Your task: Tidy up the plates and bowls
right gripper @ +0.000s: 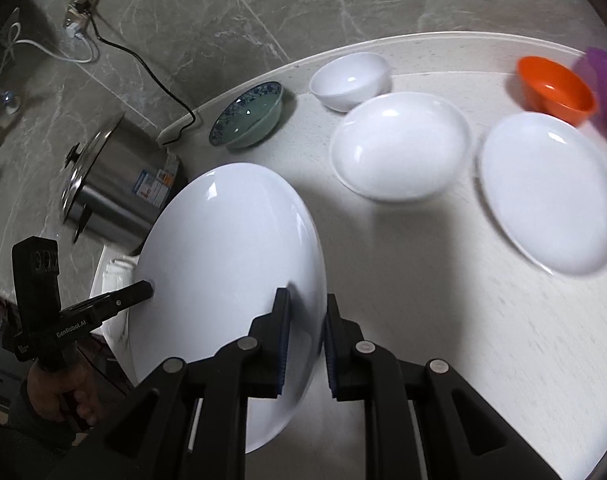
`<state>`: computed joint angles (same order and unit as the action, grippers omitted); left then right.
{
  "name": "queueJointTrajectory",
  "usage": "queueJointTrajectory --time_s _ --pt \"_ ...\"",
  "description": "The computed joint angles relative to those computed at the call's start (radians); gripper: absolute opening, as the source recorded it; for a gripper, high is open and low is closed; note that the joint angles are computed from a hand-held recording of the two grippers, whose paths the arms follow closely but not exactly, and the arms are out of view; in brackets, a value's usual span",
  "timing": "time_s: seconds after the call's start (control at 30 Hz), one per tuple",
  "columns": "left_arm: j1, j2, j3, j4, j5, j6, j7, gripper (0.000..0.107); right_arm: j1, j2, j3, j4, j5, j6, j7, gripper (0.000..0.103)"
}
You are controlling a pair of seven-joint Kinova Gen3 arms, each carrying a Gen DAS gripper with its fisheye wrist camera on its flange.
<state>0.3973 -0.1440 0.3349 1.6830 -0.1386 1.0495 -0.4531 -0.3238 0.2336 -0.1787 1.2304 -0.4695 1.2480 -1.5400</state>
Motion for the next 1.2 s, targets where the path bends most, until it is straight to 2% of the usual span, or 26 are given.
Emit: queueJointTrajectory --time_s 0.07,0.2,0.33,0.47,0.87,1.07,1.13,1.2 --pt "0.02 0.023 0.052 -0.017 -0.037 0.007 0.073 0.017 0.027 -0.032 0.007 0.042 -0.016 0.008 0.024 0.017" --pt "0.094 0.077 0.098 -0.038 -0.115 0.001 0.197 0.017 0.078 -0.094 0.032 0.13 -0.049 0.022 0.095 0.017" --pt "0.166 0.126 0.095 -0.024 -0.176 -0.03 0.284 0.018 0.104 -0.123 0.054 0.196 -0.056 0.01 0.146 0.017" --pt "0.227 0.161 0.062 0.001 -0.222 -0.064 0.34 0.018 0.117 -0.127 0.066 0.252 -0.061 -0.021 0.187 0.017" --pt "0.249 0.212 -0.036 0.051 -0.217 -0.147 0.288 0.018 0.109 -0.067 0.052 0.284 -0.043 -0.103 0.23 0.018" --pt "0.241 0.196 -0.044 0.074 -0.206 -0.175 0.278 0.018 0.11 -0.062 0.047 0.286 -0.043 -0.123 0.239 0.018" --pt "0.24 0.185 -0.043 0.088 -0.207 -0.19 0.296 0.019 0.112 -0.061 0.046 0.286 -0.044 -0.122 0.242 0.02" --pt "0.248 0.185 -0.034 0.082 -0.23 -0.167 0.319 0.02 0.103 -0.068 0.043 0.288 -0.027 -0.13 0.24 0.024"
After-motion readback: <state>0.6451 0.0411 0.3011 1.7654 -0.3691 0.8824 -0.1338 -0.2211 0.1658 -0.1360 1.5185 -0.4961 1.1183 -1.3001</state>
